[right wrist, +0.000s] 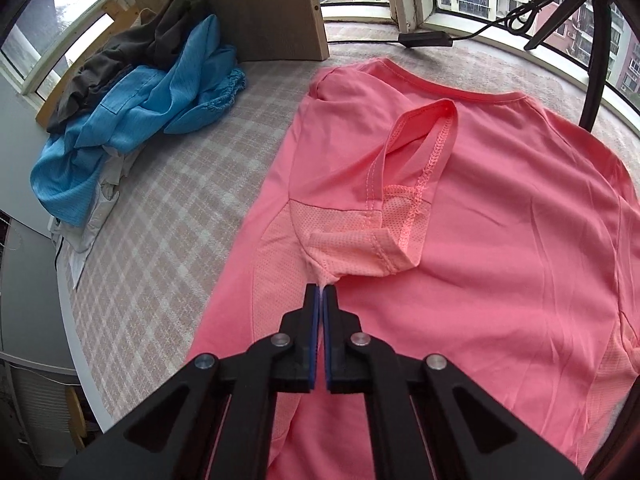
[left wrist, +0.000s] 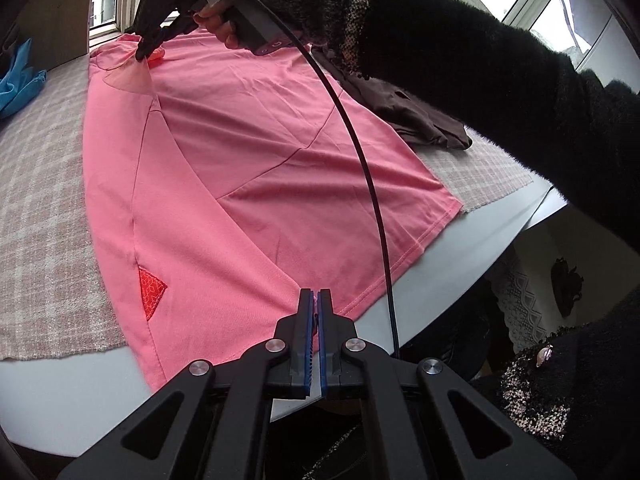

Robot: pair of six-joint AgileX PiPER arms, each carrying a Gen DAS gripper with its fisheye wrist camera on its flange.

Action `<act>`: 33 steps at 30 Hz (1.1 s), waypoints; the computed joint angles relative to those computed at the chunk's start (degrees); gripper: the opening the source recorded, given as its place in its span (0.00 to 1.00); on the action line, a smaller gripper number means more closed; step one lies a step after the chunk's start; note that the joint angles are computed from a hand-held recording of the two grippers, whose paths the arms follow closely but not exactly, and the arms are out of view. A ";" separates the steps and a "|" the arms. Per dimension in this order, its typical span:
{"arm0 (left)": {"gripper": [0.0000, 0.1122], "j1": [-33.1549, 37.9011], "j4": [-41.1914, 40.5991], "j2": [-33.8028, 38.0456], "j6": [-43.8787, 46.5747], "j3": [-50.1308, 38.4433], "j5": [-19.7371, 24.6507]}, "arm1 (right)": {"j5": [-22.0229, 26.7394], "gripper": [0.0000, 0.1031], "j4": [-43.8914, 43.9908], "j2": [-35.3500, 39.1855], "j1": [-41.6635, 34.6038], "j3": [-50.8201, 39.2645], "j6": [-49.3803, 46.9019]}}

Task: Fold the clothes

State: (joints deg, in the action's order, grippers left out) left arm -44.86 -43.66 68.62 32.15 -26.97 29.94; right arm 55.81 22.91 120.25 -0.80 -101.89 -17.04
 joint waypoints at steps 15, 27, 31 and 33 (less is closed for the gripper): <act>0.19 20.70 5.22 -9.17 1.50 3.35 14.97 | 1.26 0.37 2.25 1.81 -4.55 1.26 -0.99; 0.19 19.92 1.25 -0.43 8.80 5.81 5.36 | -0.09 0.11 -6.83 4.90 -0.34 -3.36 5.88; 0.18 18.81 4.88 -1.88 5.95 5.12 6.89 | -4.97 0.11 -10.83 -1.57 1.22 3.27 6.57; 0.18 19.67 5.07 -3.29 5.72 4.28 7.18 | -4.94 0.11 -1.00 -5.63 0.41 7.79 -2.36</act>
State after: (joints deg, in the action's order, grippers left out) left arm -25.19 -38.59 65.33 37.87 -22.69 37.13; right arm 50.87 21.91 114.62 -0.39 -94.10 -19.40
